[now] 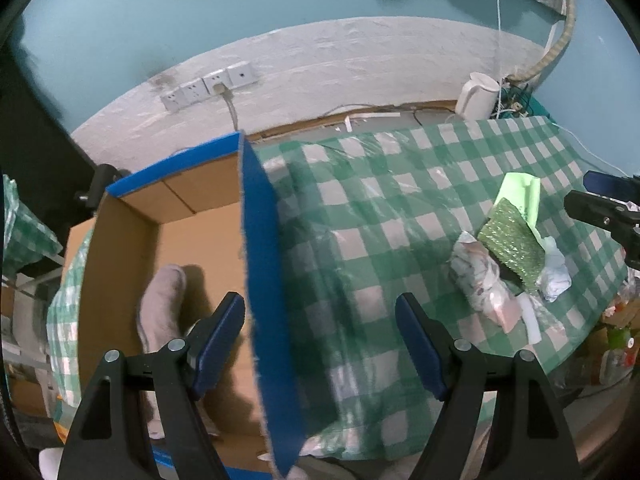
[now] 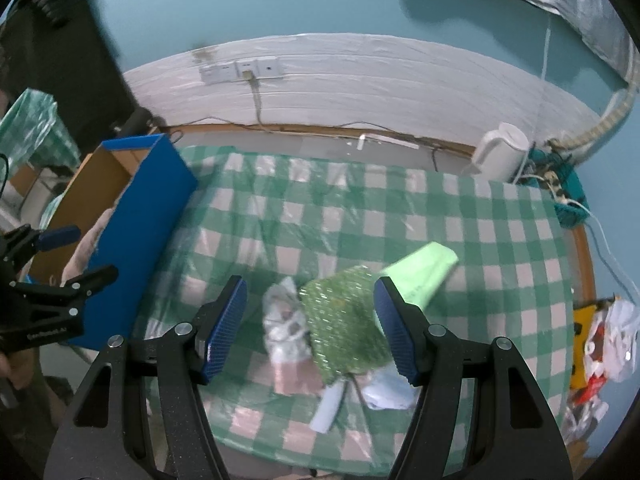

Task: Organize soft objects
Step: 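Move both tools back over the table toward the white plastic bags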

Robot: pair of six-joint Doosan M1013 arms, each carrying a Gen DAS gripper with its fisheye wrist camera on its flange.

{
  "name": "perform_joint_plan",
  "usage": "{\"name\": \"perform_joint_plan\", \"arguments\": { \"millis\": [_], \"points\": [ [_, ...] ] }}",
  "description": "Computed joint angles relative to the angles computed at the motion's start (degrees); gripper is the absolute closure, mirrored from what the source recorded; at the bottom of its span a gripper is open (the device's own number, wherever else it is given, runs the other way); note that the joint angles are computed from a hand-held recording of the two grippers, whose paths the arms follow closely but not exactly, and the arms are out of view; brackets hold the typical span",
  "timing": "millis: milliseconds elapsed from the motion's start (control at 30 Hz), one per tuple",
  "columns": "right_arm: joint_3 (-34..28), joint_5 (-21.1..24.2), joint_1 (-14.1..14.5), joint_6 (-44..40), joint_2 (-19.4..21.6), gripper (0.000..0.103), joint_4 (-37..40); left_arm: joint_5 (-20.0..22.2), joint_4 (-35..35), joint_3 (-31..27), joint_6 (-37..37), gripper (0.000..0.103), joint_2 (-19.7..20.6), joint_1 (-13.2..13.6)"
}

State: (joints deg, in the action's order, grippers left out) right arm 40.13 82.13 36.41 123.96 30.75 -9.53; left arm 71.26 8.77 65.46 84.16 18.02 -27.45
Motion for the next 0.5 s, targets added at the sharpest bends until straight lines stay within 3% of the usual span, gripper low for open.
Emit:
{"name": "perform_joint_plan", "arguments": {
  "millis": [500],
  "points": [
    [8.39, -1.06, -1.77, 3.81, -4.32, 0.036, -1.54, 3.25, -3.24, -2.31, 1.01, 0.024, 2.78, -2.16]
  ]
}}
